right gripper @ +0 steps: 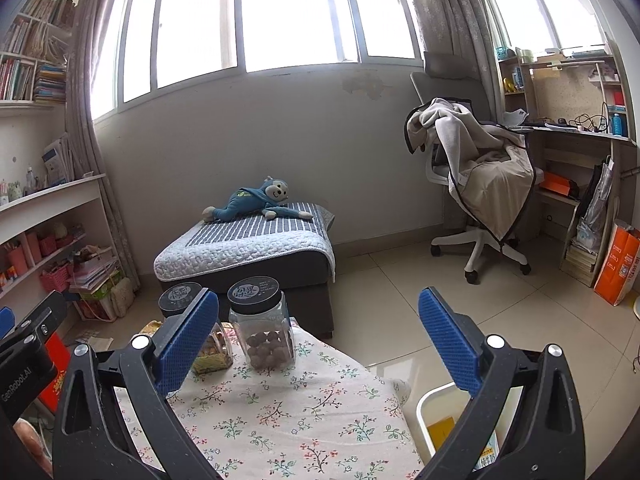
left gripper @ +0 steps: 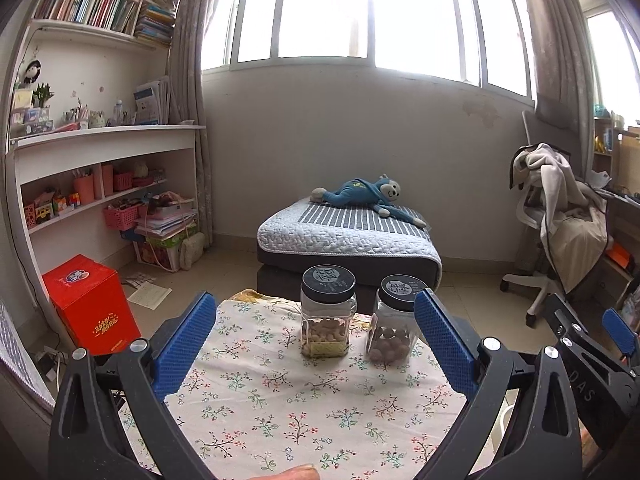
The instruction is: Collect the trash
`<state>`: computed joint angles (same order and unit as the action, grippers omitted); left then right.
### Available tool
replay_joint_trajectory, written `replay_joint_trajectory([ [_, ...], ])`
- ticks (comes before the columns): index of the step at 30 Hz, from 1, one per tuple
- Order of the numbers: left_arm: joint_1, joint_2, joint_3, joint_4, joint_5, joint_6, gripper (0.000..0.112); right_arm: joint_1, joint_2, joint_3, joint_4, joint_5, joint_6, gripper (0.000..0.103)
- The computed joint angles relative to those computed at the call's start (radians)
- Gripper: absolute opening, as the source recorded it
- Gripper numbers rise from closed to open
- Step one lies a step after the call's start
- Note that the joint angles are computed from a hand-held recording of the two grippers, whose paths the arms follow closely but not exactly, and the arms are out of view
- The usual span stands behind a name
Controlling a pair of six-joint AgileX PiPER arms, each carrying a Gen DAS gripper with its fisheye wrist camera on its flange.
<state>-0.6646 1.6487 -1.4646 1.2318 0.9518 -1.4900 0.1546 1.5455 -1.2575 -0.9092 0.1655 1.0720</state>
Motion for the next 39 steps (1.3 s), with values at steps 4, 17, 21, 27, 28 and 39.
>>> replay_joint_trajectory([
  [4, 0.009, -0.01, 0.013, -0.002, -0.003, 0.001, 0.096, 0.028, 0.004, -0.004, -0.122, 0.017, 0.11, 0.096],
  [17, 0.019, -0.011, 0.006, -0.03, -0.006, 0.006, 0.096, 0.037, 0.008, -0.01, -0.162, 0.028, 0.147, 0.096],
  [21, 0.014, -0.005, -0.001, -0.03, -0.001, 0.01, 0.096, 0.036, 0.007, -0.009, -0.175, 0.028, 0.158, 0.096],
  [27, 0.014, -0.004, -0.005, -0.038, -0.01, 0.018, 0.096, 0.028, 0.0, 0.0, -0.207, 0.021, 0.186, 0.096],
  [28, 0.012, -0.003, -0.006, -0.037, -0.009, 0.018, 0.096, 0.026, -0.002, 0.003, -0.21, 0.02, 0.189, 0.096],
  [39, 0.007, 0.004, -0.012, -0.04, -0.013, 0.019, 0.096, 0.013, -0.006, 0.003, -0.176, 0.013, 0.155, 0.096],
])
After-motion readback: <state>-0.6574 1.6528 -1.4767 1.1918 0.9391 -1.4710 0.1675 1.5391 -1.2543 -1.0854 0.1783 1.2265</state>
